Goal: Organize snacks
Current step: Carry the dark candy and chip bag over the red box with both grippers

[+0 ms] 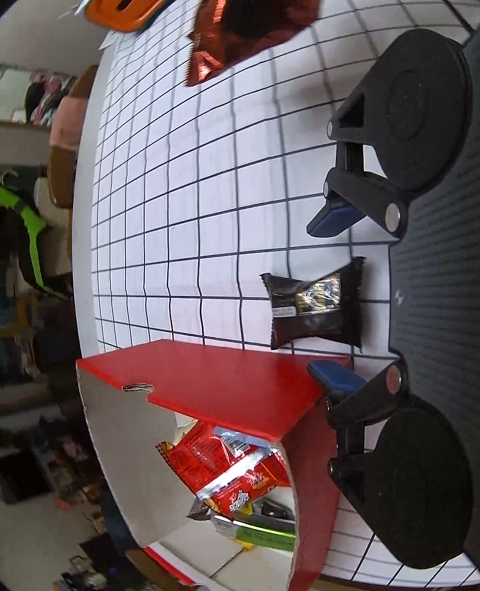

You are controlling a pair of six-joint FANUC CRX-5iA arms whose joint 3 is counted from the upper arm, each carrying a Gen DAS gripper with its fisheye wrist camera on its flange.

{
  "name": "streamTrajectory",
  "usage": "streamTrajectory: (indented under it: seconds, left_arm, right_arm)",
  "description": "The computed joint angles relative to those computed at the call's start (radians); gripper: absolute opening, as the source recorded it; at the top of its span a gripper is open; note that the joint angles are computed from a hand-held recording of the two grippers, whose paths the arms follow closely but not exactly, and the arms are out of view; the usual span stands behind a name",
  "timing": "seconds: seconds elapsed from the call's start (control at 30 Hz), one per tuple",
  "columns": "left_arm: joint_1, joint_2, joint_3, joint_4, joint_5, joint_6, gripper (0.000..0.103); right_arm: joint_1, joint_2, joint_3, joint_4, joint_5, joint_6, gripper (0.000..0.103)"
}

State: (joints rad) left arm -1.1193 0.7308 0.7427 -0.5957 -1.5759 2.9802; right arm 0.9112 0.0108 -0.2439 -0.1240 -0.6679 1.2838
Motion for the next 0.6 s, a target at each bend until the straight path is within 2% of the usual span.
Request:
streamTrajectory:
  seconds: [0.27, 0.43, 0.53, 0.6]
  left_arm:
    - [0.078, -0.022, -0.067, 0.143, 0.077, 0.101, 0.071]
    - [0.088, -0.016, -0.060, 0.162, 0.073, 0.098, 0.045]
    - [0.088, -0.023, -0.069, 0.164, 0.084, 0.112, 0.035]
    - [0.090, -0.035, -0.088, 0.167, 0.098, 0.125, 0.033]
  right_arm:
    - [-0.043, 0.022, 0.042, -0.092, -0.032, 0.113, 0.047]
    - [-0.057, 0.023, 0.048, -0.119, -0.036, 0.144, 0.047]
    - [-0.060, 0.019, 0.046, -0.122, -0.037, 0.148, 0.047]
    - [-0.059, 0.016, 0.043, -0.119, -0.037, 0.146, 0.047]
